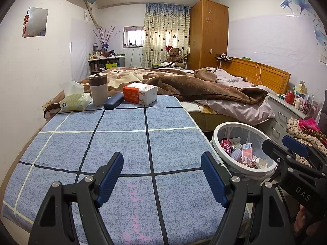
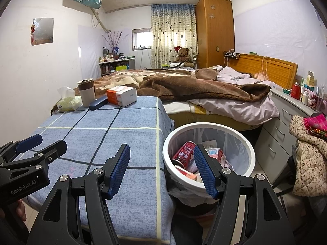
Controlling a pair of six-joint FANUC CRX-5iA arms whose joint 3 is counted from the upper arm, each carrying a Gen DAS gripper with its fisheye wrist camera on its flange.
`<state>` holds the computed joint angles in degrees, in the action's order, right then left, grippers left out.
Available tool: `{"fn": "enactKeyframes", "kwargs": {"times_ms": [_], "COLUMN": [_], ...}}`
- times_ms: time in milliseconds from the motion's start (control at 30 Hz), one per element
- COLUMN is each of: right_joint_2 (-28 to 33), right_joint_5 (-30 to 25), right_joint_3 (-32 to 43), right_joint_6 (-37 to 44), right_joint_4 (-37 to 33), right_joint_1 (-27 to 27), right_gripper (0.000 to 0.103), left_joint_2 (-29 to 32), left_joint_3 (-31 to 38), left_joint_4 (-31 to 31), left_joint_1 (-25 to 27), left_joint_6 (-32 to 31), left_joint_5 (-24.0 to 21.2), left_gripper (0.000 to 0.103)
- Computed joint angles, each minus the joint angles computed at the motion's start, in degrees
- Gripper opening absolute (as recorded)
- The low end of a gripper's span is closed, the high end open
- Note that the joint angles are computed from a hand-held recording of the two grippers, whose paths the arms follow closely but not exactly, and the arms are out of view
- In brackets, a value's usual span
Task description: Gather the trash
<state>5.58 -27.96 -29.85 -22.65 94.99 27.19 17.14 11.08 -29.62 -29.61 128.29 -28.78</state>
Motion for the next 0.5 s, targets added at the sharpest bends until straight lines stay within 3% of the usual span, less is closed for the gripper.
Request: {"fn": "enactKeyframes", "kwargs": {"times_ms": [500], "right_joint_2": [0.1], "right_joint_5": [0.0], "right_joint_3": [0.3], "right_joint_6": [0.4], "right_joint_4": [-0.2], "right_joint_1": [0.1], "right_gripper": [0.066], "left_joint_2": [0.0], "left_joint_3": [-0.1], "left_joint_4": [-0.1], "left_joint_1": [0.2], "left_joint_6": [0.2], "left_joint_5": [0.4], "left_gripper": [0.080]}}
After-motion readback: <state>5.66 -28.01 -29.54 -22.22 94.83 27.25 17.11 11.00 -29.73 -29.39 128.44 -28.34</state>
